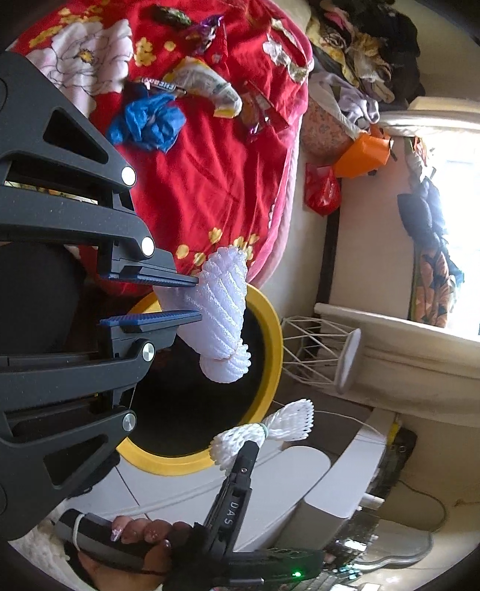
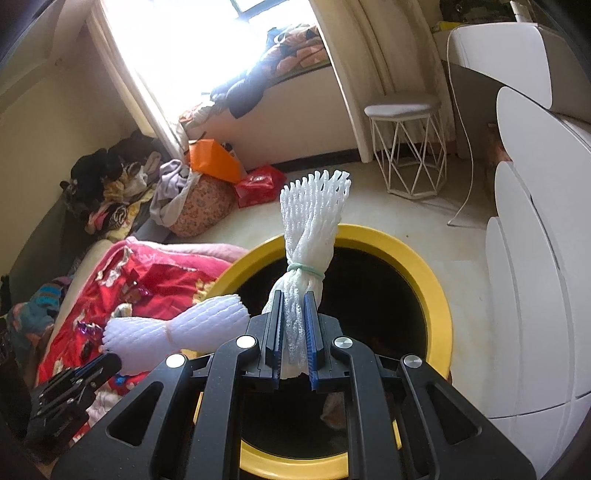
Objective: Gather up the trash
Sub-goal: 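Carry the foam net in the left gripper while the right carries its net to the bin, then open the left gripper over the bin while the right gripper releases its net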
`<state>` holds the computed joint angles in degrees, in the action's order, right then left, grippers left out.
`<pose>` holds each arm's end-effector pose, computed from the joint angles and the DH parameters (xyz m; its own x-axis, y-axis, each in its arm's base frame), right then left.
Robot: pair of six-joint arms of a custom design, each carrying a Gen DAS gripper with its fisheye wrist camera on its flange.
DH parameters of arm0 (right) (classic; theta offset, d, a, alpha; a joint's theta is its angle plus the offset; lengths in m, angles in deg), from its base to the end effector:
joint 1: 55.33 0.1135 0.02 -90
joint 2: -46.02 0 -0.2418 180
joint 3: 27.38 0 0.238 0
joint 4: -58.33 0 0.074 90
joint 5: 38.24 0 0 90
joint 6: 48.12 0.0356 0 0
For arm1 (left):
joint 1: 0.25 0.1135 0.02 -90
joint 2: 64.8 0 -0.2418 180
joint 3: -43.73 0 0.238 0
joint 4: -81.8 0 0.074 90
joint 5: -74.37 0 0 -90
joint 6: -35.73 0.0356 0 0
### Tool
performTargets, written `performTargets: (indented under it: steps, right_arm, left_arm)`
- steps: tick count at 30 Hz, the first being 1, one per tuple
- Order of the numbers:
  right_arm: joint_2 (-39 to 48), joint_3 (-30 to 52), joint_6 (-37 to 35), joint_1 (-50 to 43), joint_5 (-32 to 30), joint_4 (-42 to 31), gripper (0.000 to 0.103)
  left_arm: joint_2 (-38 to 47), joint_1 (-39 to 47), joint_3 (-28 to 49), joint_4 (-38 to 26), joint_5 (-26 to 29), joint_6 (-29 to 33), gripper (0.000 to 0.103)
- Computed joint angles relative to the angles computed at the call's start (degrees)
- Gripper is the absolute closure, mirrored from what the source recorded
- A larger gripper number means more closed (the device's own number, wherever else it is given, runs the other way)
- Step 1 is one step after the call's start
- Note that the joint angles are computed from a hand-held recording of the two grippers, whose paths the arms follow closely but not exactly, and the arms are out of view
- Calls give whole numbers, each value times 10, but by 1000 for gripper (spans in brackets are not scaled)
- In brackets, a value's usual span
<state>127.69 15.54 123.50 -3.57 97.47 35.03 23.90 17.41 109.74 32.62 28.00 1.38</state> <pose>0.1543 0.1546 0.1165 -0.4168 0.5872 -0.6939 0.4913 0.7878 0.3715 0.2601 0.0570 0.1686 -0.5233 0.4605 -0.7170 0.7392 0.6639 -0.1131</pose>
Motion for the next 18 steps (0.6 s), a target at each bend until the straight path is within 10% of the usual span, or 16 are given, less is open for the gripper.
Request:
performTargets:
  steps: [12, 18]
  right_arm:
    - [-8, -21, -67, -48, -90, 42, 86]
    - [-47, -27, -9, -28, -53, -26, 59]
  left_arm:
    - [13, -12, 3, -8, 12, -10, 90]
    - [14, -7, 11, -33, 36, -7, 53]
